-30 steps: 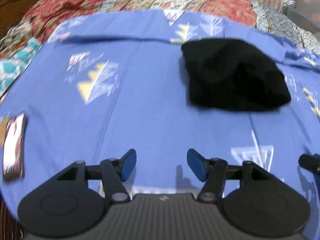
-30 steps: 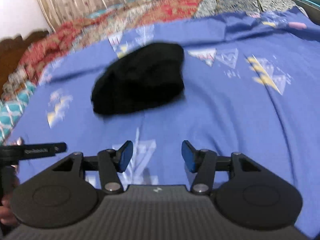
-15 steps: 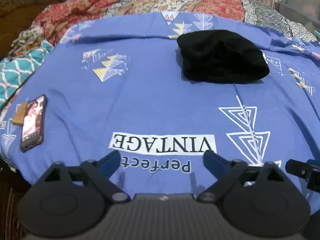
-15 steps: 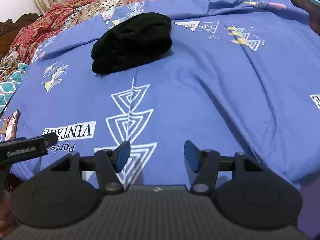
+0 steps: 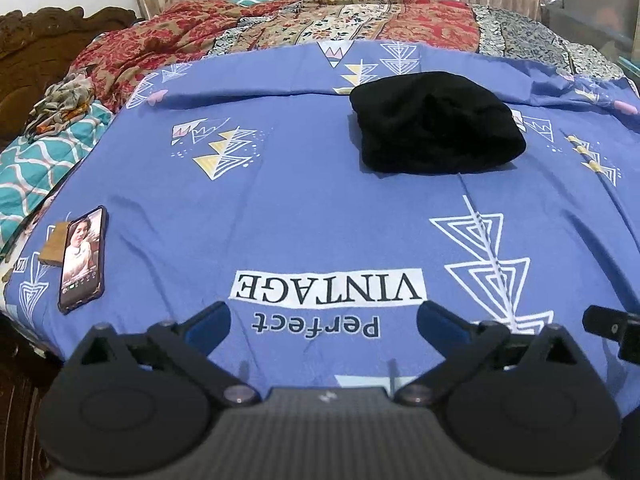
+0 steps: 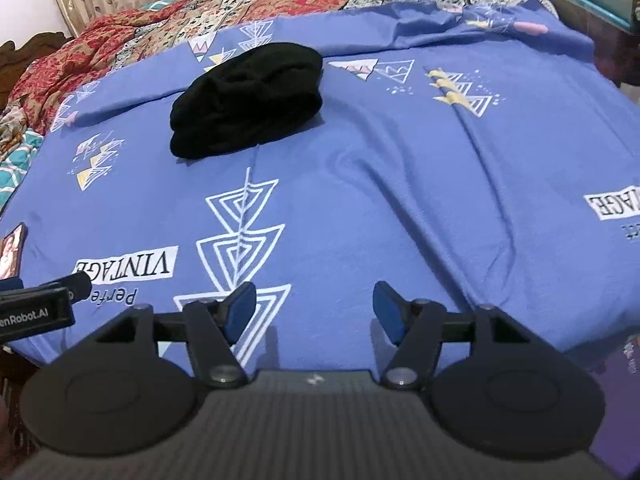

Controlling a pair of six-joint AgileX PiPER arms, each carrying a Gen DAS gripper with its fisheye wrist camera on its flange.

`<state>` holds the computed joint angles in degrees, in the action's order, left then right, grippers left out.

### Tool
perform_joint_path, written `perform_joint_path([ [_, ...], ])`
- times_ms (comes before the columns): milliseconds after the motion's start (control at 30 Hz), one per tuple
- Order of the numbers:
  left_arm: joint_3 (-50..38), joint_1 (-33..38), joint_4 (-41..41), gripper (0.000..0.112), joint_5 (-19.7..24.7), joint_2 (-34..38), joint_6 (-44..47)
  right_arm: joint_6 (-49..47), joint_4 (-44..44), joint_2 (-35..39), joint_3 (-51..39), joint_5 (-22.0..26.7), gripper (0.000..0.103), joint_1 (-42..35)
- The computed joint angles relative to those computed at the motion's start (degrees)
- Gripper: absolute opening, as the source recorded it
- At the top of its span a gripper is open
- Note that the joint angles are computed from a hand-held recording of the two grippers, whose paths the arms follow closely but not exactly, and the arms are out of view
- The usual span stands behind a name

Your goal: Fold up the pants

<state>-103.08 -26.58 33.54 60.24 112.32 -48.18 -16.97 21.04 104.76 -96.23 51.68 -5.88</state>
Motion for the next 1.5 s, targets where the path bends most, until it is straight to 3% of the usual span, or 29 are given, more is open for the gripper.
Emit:
perform_joint_path([
  [333, 1.5, -0.3, -0.5, 0.103, -2.4, -1.3, 0.4, 1.0, 0.5, -0.9, 1.4, -0.6, 0.069, 0.2],
  [500, -2.0, -1.0, 0.7, 0.103, 1.5, 0.9, 0.8, 0.1, 2.2, -0.2, 0.7, 0.2, 0.07, -0.5],
  [1067, -7.4, 1.6, -4.4, 0.103, 5.2, 4.9, 5.8, 1.6, 1.4, 3.1, -2.9, 3.2, 0.071, 0.0],
  [1500, -8.7, 1.7, -3.4, 0.103, 7.0, 6.2, 6.2, 2.4, 1.4, 4.2, -3.7, 3.9, 0.071, 0.0],
])
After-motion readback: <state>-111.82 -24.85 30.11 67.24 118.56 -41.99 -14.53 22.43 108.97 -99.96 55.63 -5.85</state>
